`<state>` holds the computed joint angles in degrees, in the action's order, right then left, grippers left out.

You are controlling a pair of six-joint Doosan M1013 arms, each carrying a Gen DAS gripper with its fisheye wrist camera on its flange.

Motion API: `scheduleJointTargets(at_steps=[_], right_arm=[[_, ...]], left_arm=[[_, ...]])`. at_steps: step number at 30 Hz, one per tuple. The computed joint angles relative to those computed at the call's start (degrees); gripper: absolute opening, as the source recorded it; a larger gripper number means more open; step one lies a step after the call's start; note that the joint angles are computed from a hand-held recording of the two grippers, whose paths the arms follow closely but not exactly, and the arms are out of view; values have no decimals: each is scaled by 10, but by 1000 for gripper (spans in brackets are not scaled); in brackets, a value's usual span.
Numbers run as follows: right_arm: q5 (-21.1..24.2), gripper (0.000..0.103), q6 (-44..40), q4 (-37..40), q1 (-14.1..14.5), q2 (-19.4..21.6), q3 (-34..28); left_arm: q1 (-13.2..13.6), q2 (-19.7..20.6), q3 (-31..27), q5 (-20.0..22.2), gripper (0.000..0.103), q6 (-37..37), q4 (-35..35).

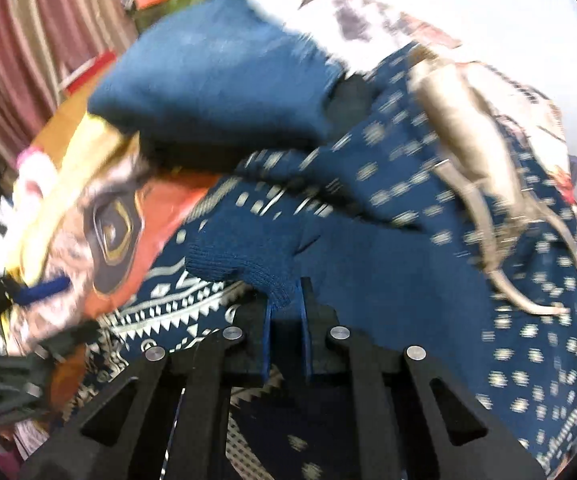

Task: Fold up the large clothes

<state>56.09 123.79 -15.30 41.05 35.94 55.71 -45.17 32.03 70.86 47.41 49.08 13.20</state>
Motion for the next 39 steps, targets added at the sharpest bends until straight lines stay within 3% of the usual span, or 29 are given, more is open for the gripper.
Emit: scheduleJointTargets(at_steps=[9, 15, 21, 33, 36, 39], right_arm=[[-92, 10, 184, -149, -7, -106, 103], [-87, 10, 301, -236, -8, -147, 158], [-68, 10, 374, -235, -20, -177, 216], [-62, 11, 415, -152, -35, -213, 308], [-15, 11, 424, -171, -27, -211, 308], [-8, 20, 417, -160, -28, -219, 318]], left_arm=[[-7, 23, -26, 31, 53, 24, -5], [-8, 37, -46, 43, 53, 2, 10], [-6, 45, -58, 52, 53, -44, 61], [-3, 49, -53, 59, 56, -84, 94], [-5, 51, -53, 63, 57, -84, 102], [-4, 51, -53, 65, 57, -84, 95]])
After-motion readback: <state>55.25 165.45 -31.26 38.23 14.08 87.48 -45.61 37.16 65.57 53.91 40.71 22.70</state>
